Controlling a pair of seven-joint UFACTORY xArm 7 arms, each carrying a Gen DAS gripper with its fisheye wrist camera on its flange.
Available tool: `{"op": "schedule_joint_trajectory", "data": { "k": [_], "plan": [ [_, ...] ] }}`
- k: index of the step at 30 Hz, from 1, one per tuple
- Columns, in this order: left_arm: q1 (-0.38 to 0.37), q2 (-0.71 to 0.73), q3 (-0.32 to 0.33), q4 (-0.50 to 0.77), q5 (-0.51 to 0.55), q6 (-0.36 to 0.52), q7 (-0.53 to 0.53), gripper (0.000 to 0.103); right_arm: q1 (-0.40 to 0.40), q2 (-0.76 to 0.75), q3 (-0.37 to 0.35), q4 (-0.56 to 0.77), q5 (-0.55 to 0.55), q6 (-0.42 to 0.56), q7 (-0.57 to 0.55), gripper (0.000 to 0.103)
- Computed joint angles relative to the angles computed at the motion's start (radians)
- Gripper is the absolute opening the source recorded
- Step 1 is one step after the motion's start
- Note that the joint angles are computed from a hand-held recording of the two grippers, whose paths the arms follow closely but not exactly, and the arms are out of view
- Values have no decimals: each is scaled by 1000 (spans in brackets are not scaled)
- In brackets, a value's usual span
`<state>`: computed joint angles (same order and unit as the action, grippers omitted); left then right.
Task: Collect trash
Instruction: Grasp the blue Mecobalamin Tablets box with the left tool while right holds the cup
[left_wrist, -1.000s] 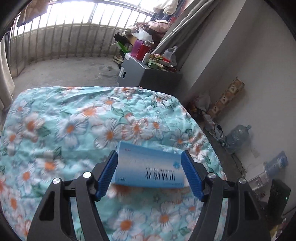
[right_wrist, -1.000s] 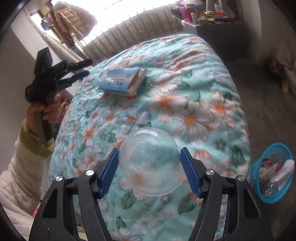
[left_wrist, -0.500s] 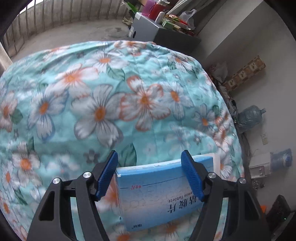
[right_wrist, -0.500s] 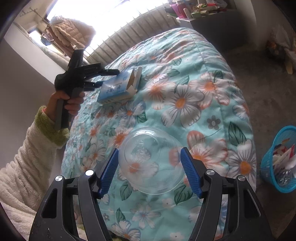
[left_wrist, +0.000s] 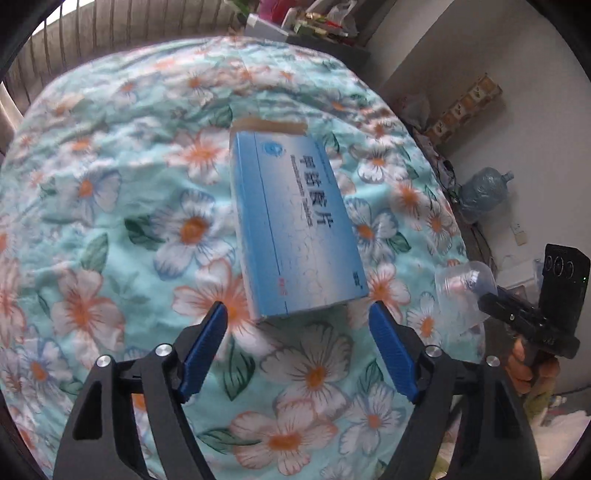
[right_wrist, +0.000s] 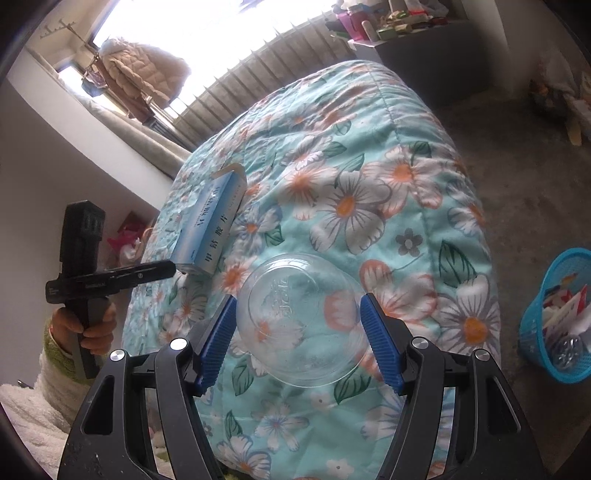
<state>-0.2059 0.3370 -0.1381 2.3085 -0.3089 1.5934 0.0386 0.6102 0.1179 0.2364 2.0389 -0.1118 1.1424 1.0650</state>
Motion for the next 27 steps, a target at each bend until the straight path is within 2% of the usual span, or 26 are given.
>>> {"op": "schedule_joint_trajectory", "data": {
  "k": [4,7,10,12,14,16,21,27],
  "plan": [
    [-55,2,19,-18,93,-168,-71,92,21,24,-2,32,-45,33,27,65],
    [-101,95,18,106,151,-145,-110,92,34,40,-7,57,-67,50,53,65],
    [-135,90,25,57,195,-189,-133,92,58,73,-16,113,-99,91,67,65],
    [-148,51,32,-33,231,-249,-136,91,75,93,-23,147,-119,117,66,64],
    [-161,28,38,-81,277,-280,-142,85,97,124,-33,200,-140,150,61,64],
    [-153,3,32,-129,277,-313,-141,76,118,145,-45,239,-155,177,51,64],
    [-118,-73,19,-254,240,-392,-129,74,140,171,-67,289,-146,209,21,64],
    [-62,-194,10,-377,151,-362,-56,74,152,185,-77,327,-119,231,-14,64]
  ]
}}
